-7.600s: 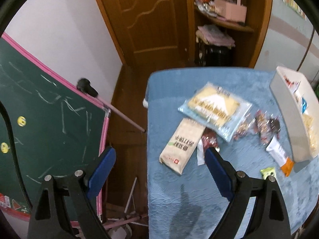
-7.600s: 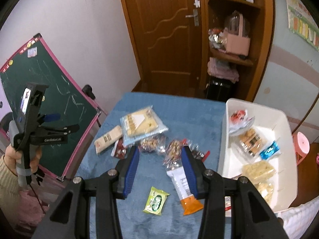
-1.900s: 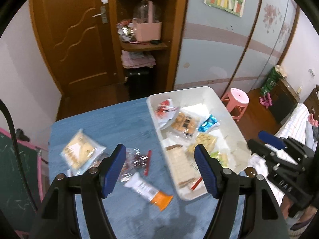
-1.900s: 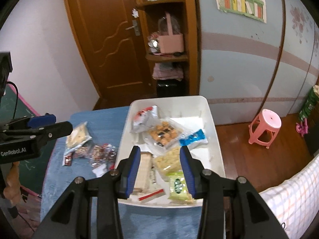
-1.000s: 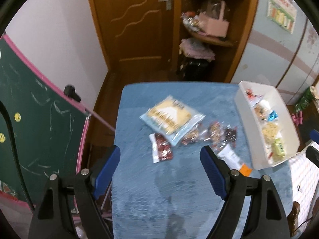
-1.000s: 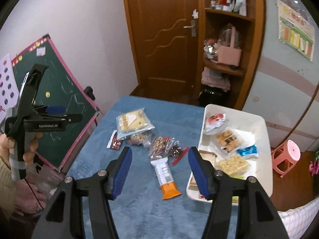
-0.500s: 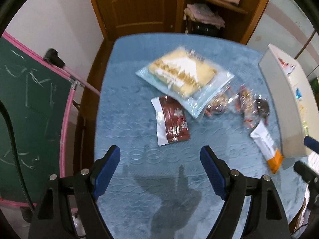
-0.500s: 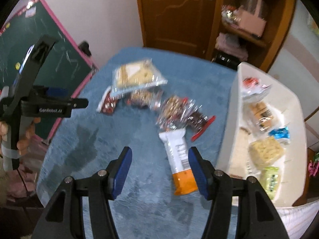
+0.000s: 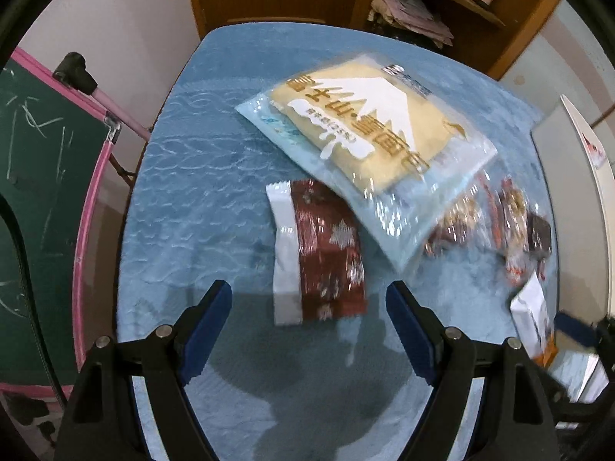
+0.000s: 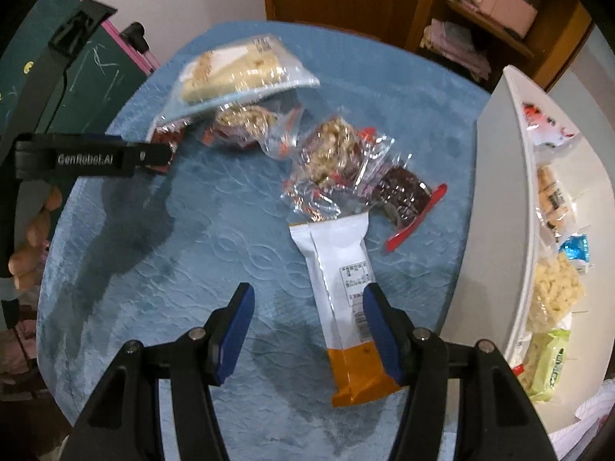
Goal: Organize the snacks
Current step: 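Move both tools back over the remaining snacks, then grasp the brown wrapped cake with the left tool while the right tool grasps the white-and-orange bar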
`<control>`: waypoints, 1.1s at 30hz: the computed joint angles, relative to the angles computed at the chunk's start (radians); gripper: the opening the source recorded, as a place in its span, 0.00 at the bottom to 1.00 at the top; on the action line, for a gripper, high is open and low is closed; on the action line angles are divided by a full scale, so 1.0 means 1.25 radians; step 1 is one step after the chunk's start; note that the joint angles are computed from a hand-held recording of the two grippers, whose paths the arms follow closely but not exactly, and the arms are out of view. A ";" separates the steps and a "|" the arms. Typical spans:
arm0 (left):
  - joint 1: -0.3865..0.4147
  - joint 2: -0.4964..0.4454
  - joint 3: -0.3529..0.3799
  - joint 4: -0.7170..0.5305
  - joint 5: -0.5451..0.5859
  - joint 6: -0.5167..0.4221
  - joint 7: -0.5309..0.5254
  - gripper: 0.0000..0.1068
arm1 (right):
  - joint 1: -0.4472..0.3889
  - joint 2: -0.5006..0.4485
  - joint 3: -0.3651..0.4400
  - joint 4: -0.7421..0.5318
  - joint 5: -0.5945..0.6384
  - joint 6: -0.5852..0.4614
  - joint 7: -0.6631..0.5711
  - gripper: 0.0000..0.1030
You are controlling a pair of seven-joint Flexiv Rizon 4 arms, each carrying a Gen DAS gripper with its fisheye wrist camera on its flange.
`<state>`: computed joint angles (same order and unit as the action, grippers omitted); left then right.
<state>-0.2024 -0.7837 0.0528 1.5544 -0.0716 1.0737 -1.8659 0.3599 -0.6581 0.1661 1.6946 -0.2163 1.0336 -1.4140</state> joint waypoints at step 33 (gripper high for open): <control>-0.043 0.028 0.036 0.054 0.106 0.063 -0.111 0.34 | -0.015 -0.002 0.019 -0.034 0.047 -0.082 -0.038 0.34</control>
